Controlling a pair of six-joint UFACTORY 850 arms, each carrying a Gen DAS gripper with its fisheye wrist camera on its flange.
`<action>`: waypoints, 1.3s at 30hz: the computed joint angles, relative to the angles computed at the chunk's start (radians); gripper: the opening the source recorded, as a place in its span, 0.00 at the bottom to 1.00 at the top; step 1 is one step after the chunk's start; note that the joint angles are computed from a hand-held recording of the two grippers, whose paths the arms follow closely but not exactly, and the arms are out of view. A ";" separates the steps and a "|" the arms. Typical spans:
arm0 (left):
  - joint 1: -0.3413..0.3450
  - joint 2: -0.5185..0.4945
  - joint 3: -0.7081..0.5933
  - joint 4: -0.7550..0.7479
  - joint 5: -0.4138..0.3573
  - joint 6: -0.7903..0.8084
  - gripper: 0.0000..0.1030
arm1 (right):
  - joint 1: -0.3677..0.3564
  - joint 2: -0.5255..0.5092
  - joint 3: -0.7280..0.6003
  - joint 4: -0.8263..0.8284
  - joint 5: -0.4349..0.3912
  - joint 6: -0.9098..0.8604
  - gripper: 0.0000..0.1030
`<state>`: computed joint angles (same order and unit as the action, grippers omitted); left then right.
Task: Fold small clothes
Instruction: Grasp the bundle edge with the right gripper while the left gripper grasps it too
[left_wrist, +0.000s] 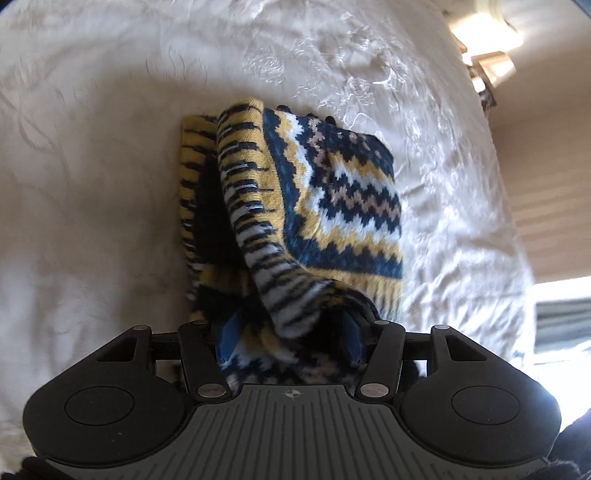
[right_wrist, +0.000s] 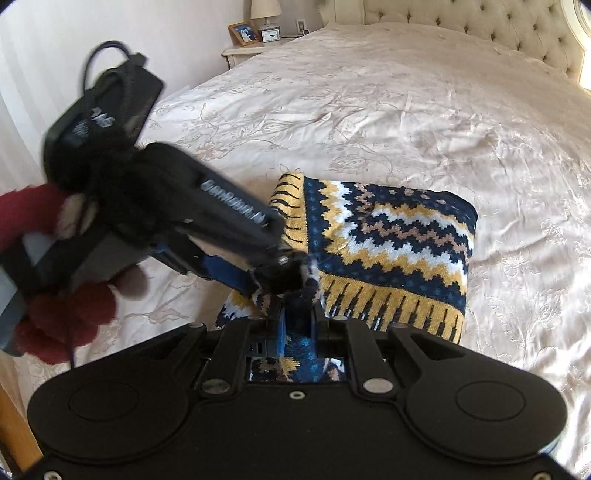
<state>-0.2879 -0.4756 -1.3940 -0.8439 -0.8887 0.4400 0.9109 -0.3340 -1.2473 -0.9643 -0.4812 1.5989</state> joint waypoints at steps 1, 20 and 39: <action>0.002 -0.006 -0.003 -0.021 -0.004 0.002 0.52 | 0.000 0.001 0.001 -0.004 -0.002 0.005 0.19; 0.042 0.048 0.115 -0.192 0.049 0.186 0.52 | 0.027 -0.010 -0.008 0.068 0.027 -0.091 0.57; 0.058 0.032 0.067 -0.123 -0.002 0.158 0.52 | 0.032 -0.166 -0.185 0.093 -0.172 -0.388 0.16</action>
